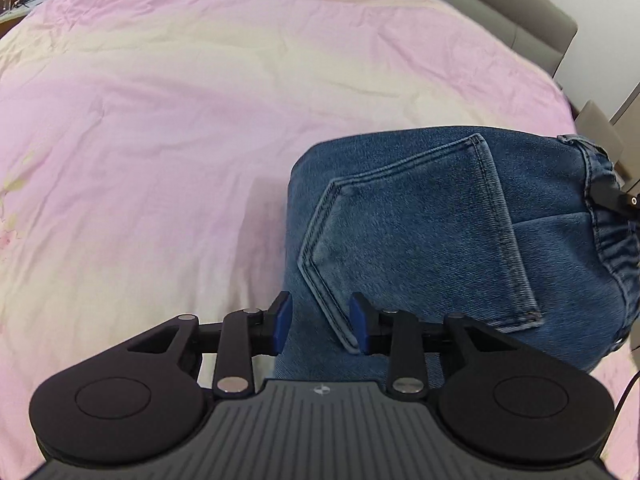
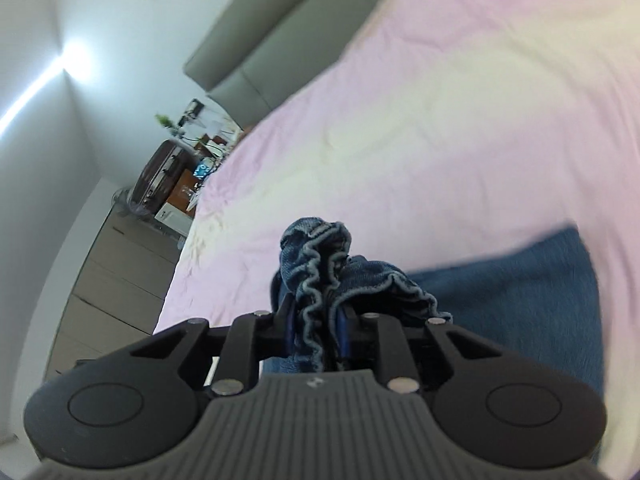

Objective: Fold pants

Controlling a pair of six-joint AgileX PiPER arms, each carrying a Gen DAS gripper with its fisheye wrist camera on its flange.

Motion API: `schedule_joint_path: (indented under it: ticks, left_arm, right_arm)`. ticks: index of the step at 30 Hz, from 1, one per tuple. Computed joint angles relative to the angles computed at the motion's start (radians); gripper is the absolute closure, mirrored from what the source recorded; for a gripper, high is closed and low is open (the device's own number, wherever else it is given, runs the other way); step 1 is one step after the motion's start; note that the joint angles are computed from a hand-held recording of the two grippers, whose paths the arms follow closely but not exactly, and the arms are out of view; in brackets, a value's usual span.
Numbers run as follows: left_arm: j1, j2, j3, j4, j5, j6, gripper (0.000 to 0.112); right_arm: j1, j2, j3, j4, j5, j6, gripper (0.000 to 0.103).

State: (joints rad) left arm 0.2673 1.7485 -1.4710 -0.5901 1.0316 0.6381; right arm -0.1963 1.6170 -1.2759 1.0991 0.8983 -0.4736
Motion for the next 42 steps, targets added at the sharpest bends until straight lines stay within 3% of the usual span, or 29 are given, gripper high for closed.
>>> schedule_joint_path:
  ticks: [4, 7, 13, 18, 21, 24, 27, 30, 32, 36, 38, 42]
  left_arm:
    - [-0.026, -0.002, -0.004, -0.037, -0.010, 0.002, 0.074]
    - [-0.064, 0.012, -0.008, -0.022, -0.029, -0.006, 0.076]
    - [-0.105, 0.074, -0.048, 0.007, -0.052, -0.008, 0.076]
    - [-0.115, 0.107, -0.109, 0.033, -0.054, -0.009, 0.076]
    - [-0.107, 0.116, -0.135, 0.026, -0.058, 0.003, 0.076]
    - [-0.125, 0.158, -0.208, 0.040, -0.062, -0.009, 0.076]
    - [-0.155, 0.194, -0.258, 0.067, -0.077, -0.026, 0.076]
    - [-0.209, 0.222, -0.277, 0.135, -0.115, -0.051, 0.076]
    - [-0.248, 0.240, -0.285, 0.208, -0.139, -0.093, 0.076]
    - [-0.289, 0.265, -0.285, 0.277, -0.171, -0.117, 0.077]
    - [-0.297, 0.279, -0.287, 0.291, -0.178, -0.107, 0.077]
    - [-0.301, 0.325, -0.325, 0.311, -0.154, -0.110, 0.077]
  right_arm:
    - [-0.063, 0.013, -0.093, -0.132, 0.051, 0.103, 0.087]
    - [-0.114, 0.025, -0.052, -0.198, 0.047, 0.153, 0.087]
    - [-0.203, 0.090, 0.149, -0.173, -0.045, 0.096, 0.088]
    - [-0.159, 0.168, 0.117, -0.264, -0.111, 0.153, 0.086]
    - [-0.107, 0.145, 0.060, -0.412, -0.101, 0.220, 0.079]
    - [-0.050, 0.058, 0.049, -0.576, -0.112, 0.262, 0.063]
    - [-0.027, -0.015, 0.063, -0.601, -0.141, 0.217, 0.063]
    - [0.026, -0.021, 0.049, -0.595, -0.157, 0.171, 0.072]
    - [0.091, 0.002, 0.030, -0.708, -0.197, 0.232, 0.082]
    - [0.095, 0.076, 0.025, -0.740, -0.223, 0.270, 0.087]
    - [0.108, 0.100, 0.038, -0.771, -0.266, 0.266, 0.096]
    - [0.105, 0.113, 0.064, -0.750, -0.299, 0.231, 0.098]
